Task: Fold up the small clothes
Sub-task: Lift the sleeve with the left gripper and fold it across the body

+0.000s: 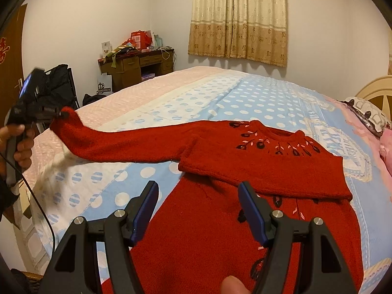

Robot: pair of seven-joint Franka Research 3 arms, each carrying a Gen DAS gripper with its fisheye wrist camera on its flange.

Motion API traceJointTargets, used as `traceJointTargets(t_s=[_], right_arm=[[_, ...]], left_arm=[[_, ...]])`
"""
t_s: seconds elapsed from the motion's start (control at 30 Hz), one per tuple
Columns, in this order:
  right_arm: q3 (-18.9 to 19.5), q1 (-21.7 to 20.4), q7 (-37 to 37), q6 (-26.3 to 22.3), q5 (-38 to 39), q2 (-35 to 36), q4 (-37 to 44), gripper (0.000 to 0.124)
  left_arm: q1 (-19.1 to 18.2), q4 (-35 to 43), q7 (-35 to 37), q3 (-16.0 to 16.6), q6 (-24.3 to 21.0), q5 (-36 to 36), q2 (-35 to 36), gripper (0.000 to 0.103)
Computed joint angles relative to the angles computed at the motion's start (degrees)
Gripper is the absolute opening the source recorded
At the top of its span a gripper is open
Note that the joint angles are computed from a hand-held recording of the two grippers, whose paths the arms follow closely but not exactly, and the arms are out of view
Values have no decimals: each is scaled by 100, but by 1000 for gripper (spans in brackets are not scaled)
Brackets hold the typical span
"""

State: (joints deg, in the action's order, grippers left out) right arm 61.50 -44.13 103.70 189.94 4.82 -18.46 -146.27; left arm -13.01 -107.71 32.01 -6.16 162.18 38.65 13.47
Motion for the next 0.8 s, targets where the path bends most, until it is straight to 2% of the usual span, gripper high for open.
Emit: traceJointTargets(t_s=[0.37,0.6,0.8], right_arm=[[-998,896,-100,16,236,-103,-302,68],[-1810,1555,-227,-80,324,-404,-660,68],[-2310,1913,-373,-74,464,-735,-1044,68]], left_arm=[[-310,779,472,-235,130,-210,175,10],[-462,1437,1349,-526,118,-862,470,10],[-862,2193,1784,-546,30,-1050,767,10]])
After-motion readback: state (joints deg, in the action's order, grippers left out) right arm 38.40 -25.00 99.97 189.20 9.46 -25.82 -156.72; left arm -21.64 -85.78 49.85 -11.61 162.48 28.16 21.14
